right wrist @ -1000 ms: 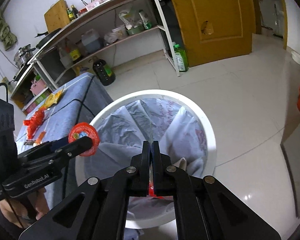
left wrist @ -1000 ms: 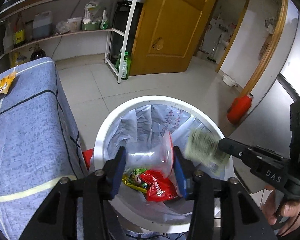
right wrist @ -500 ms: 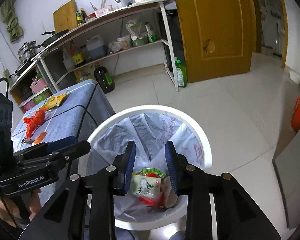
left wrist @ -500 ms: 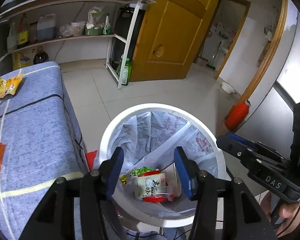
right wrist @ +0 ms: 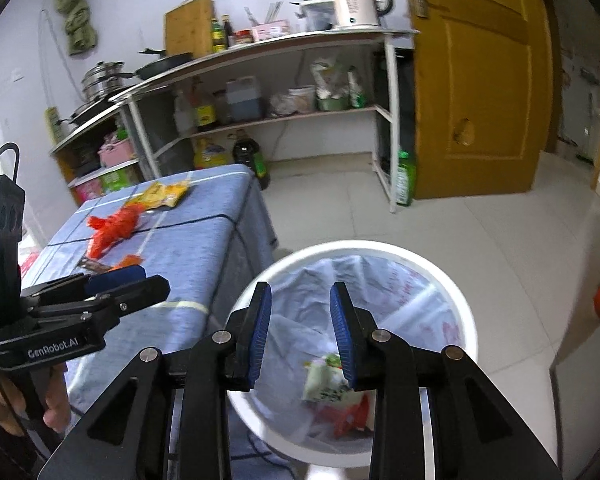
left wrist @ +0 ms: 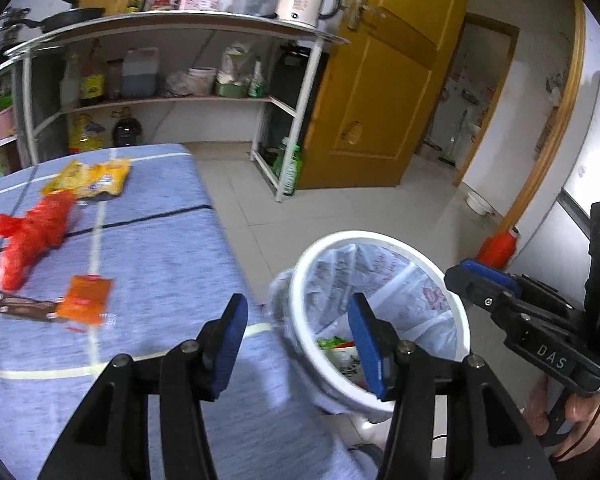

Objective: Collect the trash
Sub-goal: 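Move both open tools back to the table toward the red bag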

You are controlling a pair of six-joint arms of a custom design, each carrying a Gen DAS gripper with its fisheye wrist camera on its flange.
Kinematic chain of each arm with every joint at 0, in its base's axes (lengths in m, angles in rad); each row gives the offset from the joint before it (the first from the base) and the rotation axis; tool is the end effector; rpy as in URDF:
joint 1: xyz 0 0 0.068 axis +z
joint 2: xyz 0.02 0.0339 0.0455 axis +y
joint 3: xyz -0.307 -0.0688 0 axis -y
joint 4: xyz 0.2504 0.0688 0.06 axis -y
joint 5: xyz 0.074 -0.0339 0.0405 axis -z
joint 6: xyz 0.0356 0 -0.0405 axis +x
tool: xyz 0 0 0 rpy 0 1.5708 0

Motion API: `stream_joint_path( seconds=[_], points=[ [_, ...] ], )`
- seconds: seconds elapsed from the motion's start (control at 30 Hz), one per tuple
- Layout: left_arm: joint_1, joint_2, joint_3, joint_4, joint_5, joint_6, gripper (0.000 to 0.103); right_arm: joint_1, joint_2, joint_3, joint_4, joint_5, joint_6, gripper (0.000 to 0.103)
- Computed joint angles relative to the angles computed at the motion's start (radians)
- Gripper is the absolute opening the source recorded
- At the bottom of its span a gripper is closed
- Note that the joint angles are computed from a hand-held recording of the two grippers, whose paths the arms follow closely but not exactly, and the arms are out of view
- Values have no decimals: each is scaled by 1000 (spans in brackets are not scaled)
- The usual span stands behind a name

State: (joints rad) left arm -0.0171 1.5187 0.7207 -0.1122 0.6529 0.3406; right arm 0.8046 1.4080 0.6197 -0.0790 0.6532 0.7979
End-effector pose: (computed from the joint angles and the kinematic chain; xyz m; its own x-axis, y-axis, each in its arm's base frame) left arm 0.2841 -0.0265 0.2019 -0.6151 0.2759 -0.7386 0.6278 0.7381 -0.2472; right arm 0.1927 0.1691 0.2032 -0.5837 0.2133 -0.7834 0.1693 0.9756 0.1395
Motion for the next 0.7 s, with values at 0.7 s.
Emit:
stream_joint_path(
  seconds=[0.7],
  points=[
    [430,263,274,-37,30,126,60,2,369,369,140,-291,-296,48]
  ],
)
